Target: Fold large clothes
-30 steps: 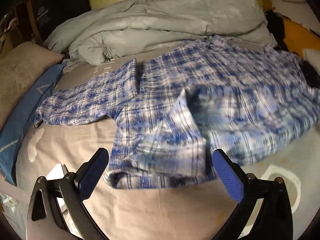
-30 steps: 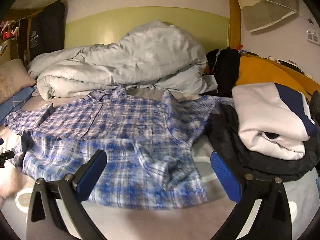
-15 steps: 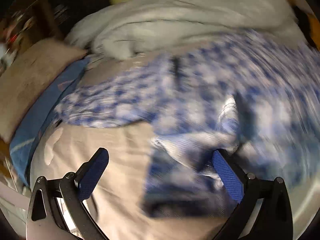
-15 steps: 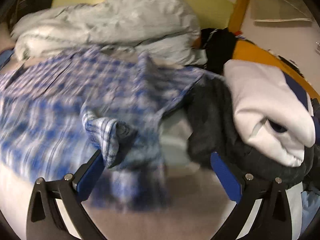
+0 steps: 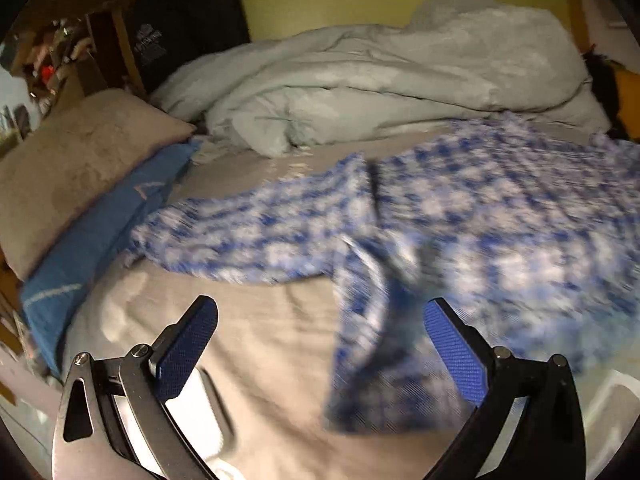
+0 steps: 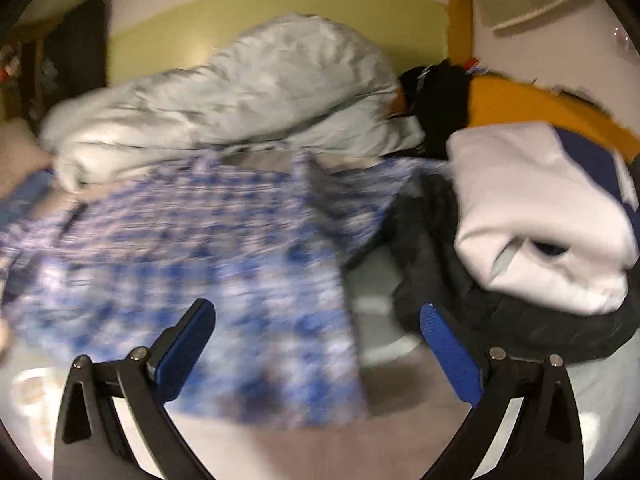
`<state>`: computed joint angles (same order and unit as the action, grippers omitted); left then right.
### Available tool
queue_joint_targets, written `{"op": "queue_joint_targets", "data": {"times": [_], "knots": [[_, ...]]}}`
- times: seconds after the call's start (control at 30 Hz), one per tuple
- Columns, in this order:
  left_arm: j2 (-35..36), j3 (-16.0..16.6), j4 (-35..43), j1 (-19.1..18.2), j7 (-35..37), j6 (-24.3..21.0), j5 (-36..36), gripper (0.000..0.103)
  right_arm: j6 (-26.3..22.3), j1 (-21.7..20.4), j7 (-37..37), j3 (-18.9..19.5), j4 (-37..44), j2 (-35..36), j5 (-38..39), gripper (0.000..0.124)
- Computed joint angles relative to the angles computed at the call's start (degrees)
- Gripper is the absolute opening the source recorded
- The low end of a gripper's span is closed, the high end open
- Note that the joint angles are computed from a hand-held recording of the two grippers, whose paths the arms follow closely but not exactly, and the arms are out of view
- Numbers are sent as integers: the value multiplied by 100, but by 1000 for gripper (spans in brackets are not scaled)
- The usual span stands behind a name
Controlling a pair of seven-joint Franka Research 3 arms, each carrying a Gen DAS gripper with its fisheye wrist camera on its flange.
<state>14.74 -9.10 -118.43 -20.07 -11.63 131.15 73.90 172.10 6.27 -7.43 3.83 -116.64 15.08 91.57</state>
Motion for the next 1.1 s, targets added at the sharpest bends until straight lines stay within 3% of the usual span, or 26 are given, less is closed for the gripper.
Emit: {"op": "queue_joint_targets", "data": {"times": [0.13, 0.23, 0.3, 0.4, 0.5, 0.63, 0.7, 0.8, 0.83, 0.9, 0.97, 1.0, 1.03, 1.07, 1.1], "knots": [[-128, -88, -323, -15, -571, 698, 77, 103, -1173, -192, 1055, -105, -697, -508, -926, 102], [-120, -119, -538, 24, -1095, 1614, 340, 103, -1860, -247, 1852, -195, -910, -604, -1599, 102], [5, -86, -550, 87, -1419, 2323, 489, 103, -2090, -251, 2077, -197, -937, -568, -1774, 102], [283, 62, -430, 174, -2067, 3134, 635, 103, -2016, -190, 2443, -152, -791, -304, -1947, 101], [427, 235, -320, 42, -2647, 2903, 604, 103, -1923, -197, 3022, -106, -588, 14, -2130, 98], [514, 360, -172, 9, -3320, 2695, 1032, 103, -1017, -140, 2778, 163, -483, 198, -1644, 98], [569, 321, -90, 51, -3072, 2424, 737, 103, -705, -106, 2684, 241, -300, 381, -1567, 98], [689, 281, 101, 63, -2259, 1981, 34, 100, -428, -23, 3431, 238, 86, 725, -2046, 99], [701, 286, 138, 37, -2112, 1852, -105, 94, -362, -29, 3630, 267, 236, 828, -2163, 99], [697, 294, 170, -18, -1876, 1583, -354, 70, -182, -80, 3809, 347, 431, 996, -2328, 94], [627, 387, 83, -44, -2060, 1621, -196, 3, 67, -47, 4156, 346, 624, 1185, -2592, 55], [505, 479, -67, -64, -2552, 1824, 191, 3, 22, 12, 4480, 239, 686, 1250, -2880, 12], [349, 545, -229, -137, -3212, 1752, 645, 3, -215, -111, 4579, 274, 741, 1269, -2986, 3], [191, 505, -364, -203, -3603, 1484, 901, 3, -356, -294, 4549, 395, 772, 1257, -2942, 3], [61, 406, -449, -250, -3593, 1157, 966, 3, -187, -463, 4288, 600, 709, 1202, -2772, 3]]}}
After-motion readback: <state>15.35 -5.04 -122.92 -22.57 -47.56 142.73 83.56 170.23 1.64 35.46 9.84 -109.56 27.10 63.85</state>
